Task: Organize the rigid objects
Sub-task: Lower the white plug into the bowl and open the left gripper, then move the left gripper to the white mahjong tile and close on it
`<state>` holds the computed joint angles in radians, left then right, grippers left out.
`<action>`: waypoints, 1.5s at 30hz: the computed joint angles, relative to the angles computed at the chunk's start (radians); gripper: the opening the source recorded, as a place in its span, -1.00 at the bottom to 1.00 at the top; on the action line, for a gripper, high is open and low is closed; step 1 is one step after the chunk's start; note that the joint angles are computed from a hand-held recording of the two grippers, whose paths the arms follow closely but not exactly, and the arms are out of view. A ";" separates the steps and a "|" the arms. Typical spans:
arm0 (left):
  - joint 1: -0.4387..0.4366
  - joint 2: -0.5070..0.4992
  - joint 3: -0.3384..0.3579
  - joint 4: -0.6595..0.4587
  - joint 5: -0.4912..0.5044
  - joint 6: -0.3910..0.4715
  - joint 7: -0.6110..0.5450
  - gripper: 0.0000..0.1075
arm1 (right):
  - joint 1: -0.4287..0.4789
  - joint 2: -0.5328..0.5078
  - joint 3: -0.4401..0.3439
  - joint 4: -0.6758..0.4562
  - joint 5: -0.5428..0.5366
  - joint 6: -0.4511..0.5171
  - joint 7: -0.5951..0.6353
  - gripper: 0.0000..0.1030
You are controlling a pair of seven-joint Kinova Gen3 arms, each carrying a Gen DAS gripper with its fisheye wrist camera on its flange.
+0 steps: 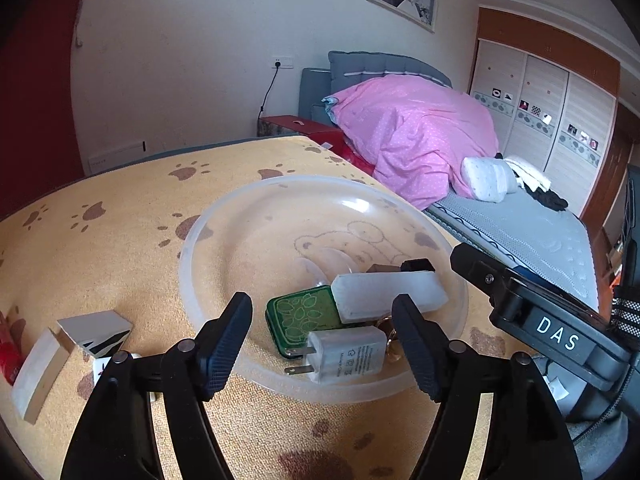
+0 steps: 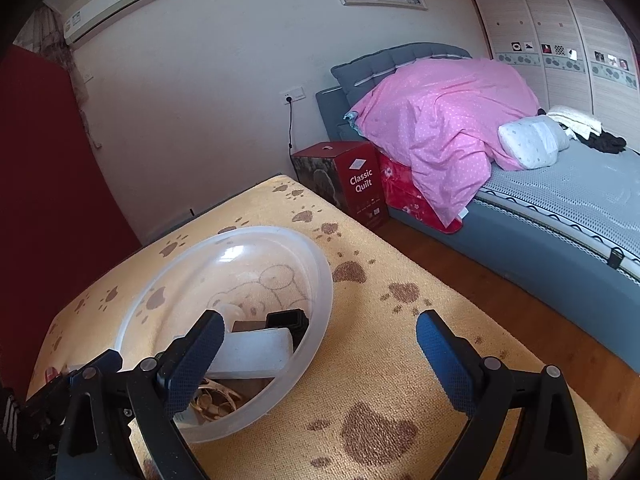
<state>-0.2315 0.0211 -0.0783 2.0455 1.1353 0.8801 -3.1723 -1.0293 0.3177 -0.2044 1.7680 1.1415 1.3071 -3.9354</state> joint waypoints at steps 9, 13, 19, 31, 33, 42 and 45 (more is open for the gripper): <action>0.007 -0.034 -0.015 0.034 -0.022 -0.033 -0.008 0.37 | -0.002 0.004 -0.001 0.001 0.002 -0.003 0.003 0.93; -0.006 -0.035 -0.029 0.031 -0.031 -0.013 0.012 0.42 | -0.006 0.003 -0.002 0.002 0.004 -0.004 0.005 0.93; -0.032 -0.039 -0.048 0.033 -0.037 0.008 0.027 0.42 | -0.010 0.002 -0.004 0.003 0.009 -0.007 0.009 0.93; -0.095 -0.046 -0.089 0.031 -0.031 0.022 0.058 0.42 | -0.007 -0.003 -0.007 0.009 0.010 -0.016 0.017 0.94; -0.107 -0.044 -0.095 0.026 -0.031 0.022 0.070 0.42 | -0.008 -0.004 -0.007 0.010 0.011 -0.016 0.017 0.94; -0.156 -0.021 -0.105 0.005 -0.041 0.002 0.122 0.42 | -0.008 -0.002 -0.007 0.007 0.012 -0.018 0.018 0.94; -0.171 -0.015 -0.107 -0.001 -0.044 0.001 0.128 0.42 | -0.007 -0.004 -0.007 0.008 0.011 -0.022 0.021 0.94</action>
